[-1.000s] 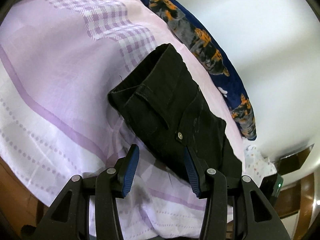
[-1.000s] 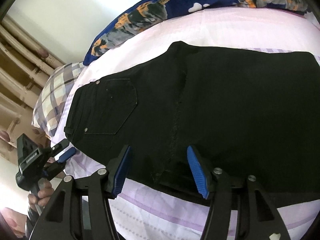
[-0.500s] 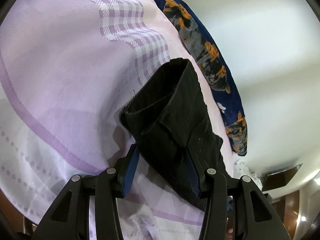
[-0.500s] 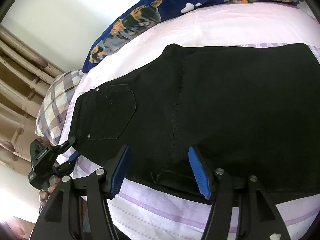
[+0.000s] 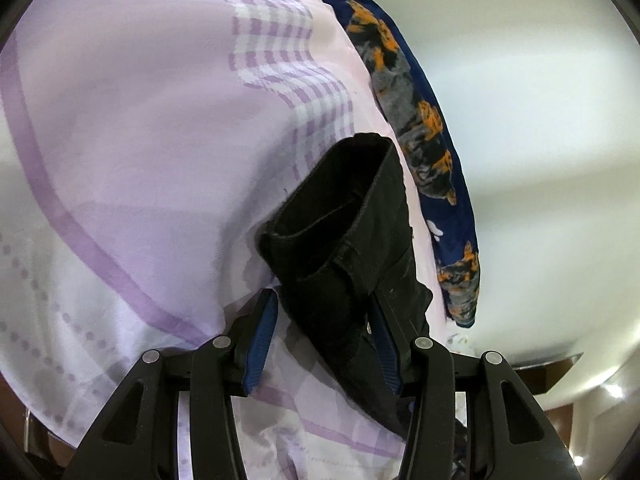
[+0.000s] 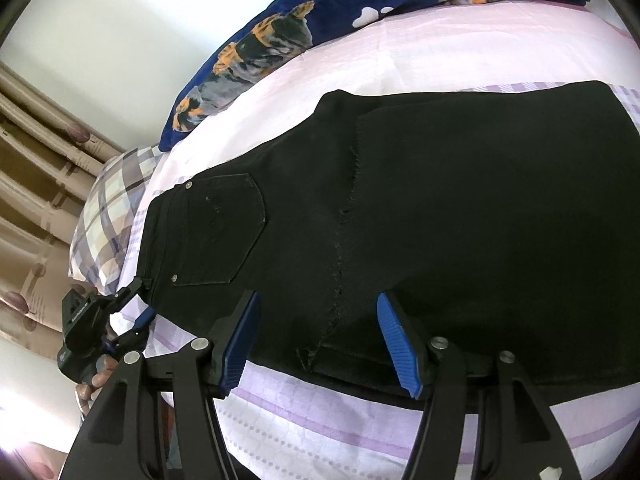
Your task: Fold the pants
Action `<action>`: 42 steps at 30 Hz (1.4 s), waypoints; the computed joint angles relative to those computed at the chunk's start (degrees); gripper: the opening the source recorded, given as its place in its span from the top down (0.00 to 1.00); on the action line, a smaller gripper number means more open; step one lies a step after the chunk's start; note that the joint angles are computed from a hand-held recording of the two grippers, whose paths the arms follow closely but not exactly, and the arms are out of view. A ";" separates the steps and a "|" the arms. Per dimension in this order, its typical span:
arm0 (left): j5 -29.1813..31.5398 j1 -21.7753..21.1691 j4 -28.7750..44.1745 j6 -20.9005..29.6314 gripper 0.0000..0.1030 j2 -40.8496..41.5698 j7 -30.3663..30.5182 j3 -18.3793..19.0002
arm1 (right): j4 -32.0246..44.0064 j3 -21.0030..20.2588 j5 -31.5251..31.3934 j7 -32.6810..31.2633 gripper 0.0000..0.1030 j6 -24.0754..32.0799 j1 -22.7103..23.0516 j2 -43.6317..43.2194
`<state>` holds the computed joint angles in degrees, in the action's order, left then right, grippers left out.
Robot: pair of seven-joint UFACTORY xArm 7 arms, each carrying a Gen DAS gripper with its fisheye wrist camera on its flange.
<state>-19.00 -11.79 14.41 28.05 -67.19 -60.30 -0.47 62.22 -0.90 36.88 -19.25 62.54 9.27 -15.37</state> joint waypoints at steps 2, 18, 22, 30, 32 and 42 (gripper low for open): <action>0.21 0.44 0.22 0.01 0.53 0.47 0.06 0.22 | 0.09 0.12 -0.12 0.21 0.43 -0.09 0.00 0.17; 5.09 3.37 6.93 -0.04 0.77 8.09 0.96 -3.11 | 0.76 -0.42 1.20 0.88 0.41 -1.30 -0.26 0.23; 10.24 4.15 16.24 3.97 0.78 14.07 4.14 -6.14 | 1.66 -1.06 1.95 0.74 0.41 -1.92 -0.84 0.32; 16.46 1.14 33.27 3.52 0.79 29.08 11.91 -11.71 | 3.95 -3.04 2.90 0.38 0.41 -2.78 -3.14 0.52; 17.38 -0.16 36.68 3.33 0.80 33.16 13.54 -12.94 | 4.24 -3.69 3.69 0.61 0.41 -2.97 -3.88 0.59; 16.94 -8.65 46.26 2.99 0.81 47.33 20.41 -14.24 | 5.71 -5.66 7.77 0.32 0.41 -2.84 -6.99 2.24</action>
<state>-2.06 -20.44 60.66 31.04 -19.86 -39.89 -14.71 67.92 -6.56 44.65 -18.92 59.69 2.27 -13.14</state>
